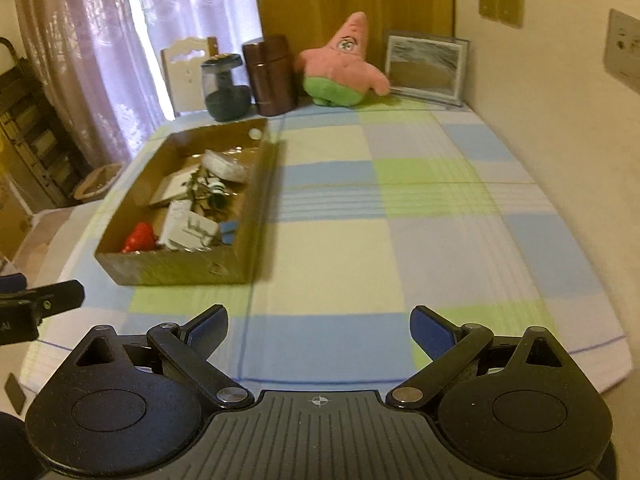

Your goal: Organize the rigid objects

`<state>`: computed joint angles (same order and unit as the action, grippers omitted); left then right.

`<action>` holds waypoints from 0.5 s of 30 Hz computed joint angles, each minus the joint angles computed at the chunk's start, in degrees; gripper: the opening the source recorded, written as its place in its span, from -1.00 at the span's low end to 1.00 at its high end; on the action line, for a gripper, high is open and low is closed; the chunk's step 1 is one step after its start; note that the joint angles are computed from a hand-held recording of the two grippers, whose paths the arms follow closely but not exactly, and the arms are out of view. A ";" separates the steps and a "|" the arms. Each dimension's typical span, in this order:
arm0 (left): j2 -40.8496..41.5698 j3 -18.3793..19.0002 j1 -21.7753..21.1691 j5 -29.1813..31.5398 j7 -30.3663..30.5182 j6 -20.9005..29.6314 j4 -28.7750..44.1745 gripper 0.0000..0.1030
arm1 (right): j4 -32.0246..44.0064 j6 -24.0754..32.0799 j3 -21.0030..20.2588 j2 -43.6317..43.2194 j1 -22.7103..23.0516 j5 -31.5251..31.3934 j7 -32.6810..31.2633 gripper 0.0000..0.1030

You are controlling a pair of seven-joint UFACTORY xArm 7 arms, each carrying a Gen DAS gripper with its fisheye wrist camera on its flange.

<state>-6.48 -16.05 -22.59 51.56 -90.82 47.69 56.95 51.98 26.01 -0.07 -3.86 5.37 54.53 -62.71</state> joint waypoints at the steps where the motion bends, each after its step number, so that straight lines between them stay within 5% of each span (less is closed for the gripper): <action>1: 0.03 -0.20 -0.17 -0.12 -0.28 0.21 0.12 0.96 | -0.52 -0.26 -0.07 -0.52 -0.17 -0.52 0.36 0.84; 15: 1.31 -1.10 -2.79 1.79 -1.10 3.13 2.66 0.96 | -2.78 -0.53 -2.42 -5.17 1.11 0.66 0.14 0.84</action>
<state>-5.17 -17.15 -25.38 53.35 -91.92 50.82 59.61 49.19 25.48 -2.49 -9.03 6.48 55.19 -62.56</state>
